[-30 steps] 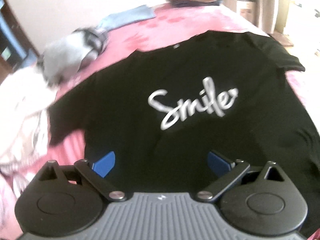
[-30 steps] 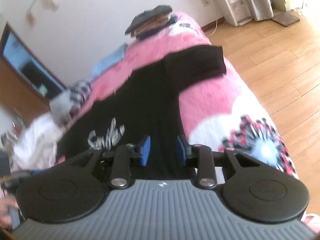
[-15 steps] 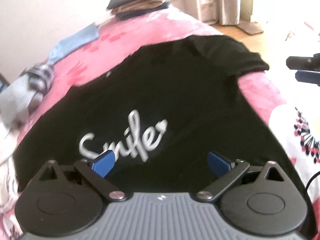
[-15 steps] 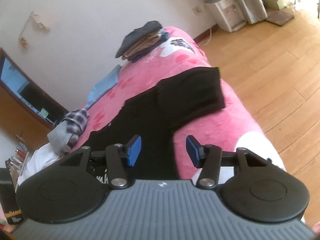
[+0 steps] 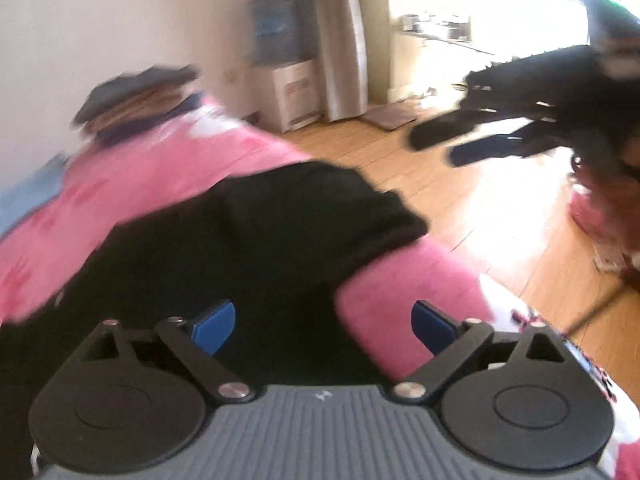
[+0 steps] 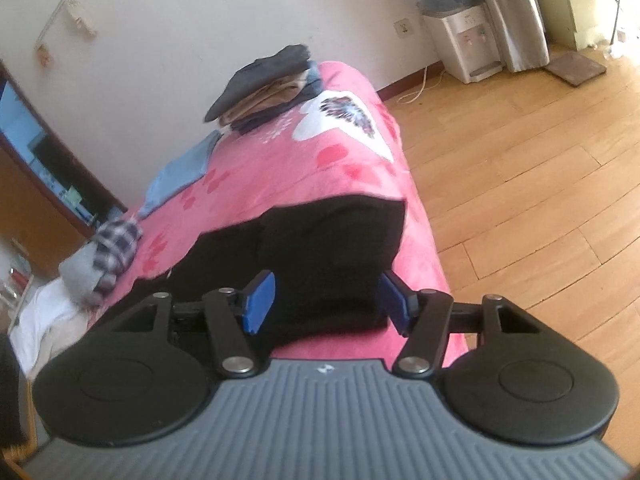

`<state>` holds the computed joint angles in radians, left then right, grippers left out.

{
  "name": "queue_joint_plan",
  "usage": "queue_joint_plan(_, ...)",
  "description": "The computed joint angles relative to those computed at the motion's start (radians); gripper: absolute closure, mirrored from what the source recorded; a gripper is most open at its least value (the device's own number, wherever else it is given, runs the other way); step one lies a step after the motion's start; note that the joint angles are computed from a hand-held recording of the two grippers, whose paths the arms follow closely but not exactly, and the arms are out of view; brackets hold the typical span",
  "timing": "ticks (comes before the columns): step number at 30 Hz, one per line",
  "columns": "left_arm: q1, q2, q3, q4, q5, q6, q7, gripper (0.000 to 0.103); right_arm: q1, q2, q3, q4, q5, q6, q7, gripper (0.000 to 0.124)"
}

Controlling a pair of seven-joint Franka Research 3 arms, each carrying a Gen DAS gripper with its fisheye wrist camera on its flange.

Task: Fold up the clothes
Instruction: 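Grasp the black shirt side edge with the right gripper and lift it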

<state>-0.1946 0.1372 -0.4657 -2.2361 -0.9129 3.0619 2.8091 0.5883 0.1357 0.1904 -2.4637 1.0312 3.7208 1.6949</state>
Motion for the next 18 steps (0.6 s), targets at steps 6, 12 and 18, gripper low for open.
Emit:
queue_joint_plan(6, -0.004, 0.152, -0.059, 0.105, 0.099, 0.028, -0.003, 0.041, -0.238, 0.056, -0.024, -0.066, -0.600, -0.001, 0.505, 0.063)
queue_joint_plan(12, -0.060, 0.244, -0.033, 0.157, 0.282, 0.060, -0.091, 0.042, -0.481, 0.181, 0.020, 0.014, -1.060, -0.026, 0.852, 0.053)
queue_joint_plan(18, -0.145, 0.291, 0.035, 0.183, 0.406, 0.112, -0.194, 0.048, -0.667, 0.314, 0.117, 0.126, -1.301, -0.052, 1.020, 0.053)
